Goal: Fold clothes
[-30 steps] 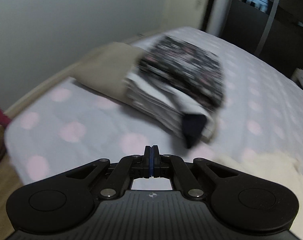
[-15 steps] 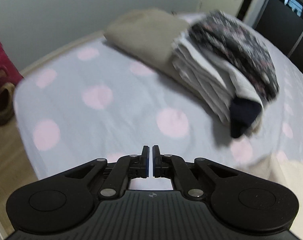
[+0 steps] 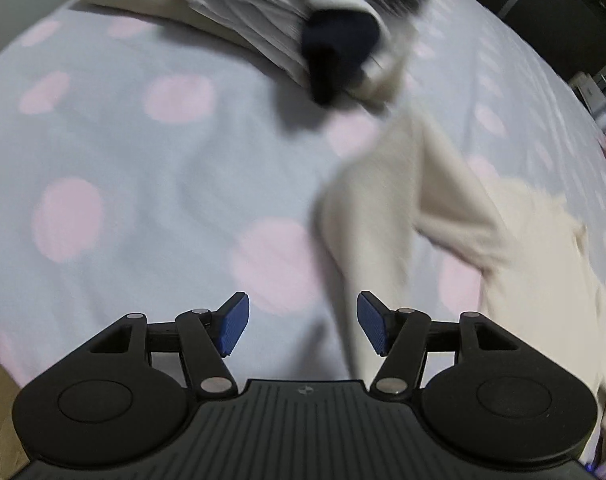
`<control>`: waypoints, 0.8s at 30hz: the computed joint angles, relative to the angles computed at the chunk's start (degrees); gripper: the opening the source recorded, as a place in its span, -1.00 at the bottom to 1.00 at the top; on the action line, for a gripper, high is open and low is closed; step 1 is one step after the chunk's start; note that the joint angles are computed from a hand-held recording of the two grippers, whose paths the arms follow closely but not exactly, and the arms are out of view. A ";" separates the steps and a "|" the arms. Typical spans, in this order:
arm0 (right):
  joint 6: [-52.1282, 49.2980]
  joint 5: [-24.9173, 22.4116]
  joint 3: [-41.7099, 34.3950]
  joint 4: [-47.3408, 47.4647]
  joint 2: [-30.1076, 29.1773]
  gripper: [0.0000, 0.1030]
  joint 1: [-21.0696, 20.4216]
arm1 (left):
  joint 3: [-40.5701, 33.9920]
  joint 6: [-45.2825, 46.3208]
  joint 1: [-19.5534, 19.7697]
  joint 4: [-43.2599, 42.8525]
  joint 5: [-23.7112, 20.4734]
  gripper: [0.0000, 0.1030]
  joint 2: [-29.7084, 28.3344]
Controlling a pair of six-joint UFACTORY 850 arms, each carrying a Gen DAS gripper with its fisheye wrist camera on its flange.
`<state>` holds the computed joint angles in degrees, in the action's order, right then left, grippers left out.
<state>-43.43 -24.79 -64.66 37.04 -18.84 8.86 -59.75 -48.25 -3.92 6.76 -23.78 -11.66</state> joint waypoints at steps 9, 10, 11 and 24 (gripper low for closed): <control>-0.89 0.08 0.03 0.69 -0.11 0.41 0.04 | -0.88 -9.25 -5.98 11.27 -2.64 -0.11 -4.41; -1.03 0.10 0.06 0.79 -0.10 0.41 0.03 | -0.61 -8.96 -6.20 11.98 -1.82 -0.49 -4.06; -1.16 0.12 0.08 0.88 -0.09 0.41 0.03 | -0.41 -7.23 -6.12 10.85 -0.83 -0.67 -3.74; -0.87 0.18 0.57 0.20 0.50 0.42 0.05 | 2.14 -11.66 -3.75 11.99 0.84 -0.99 2.49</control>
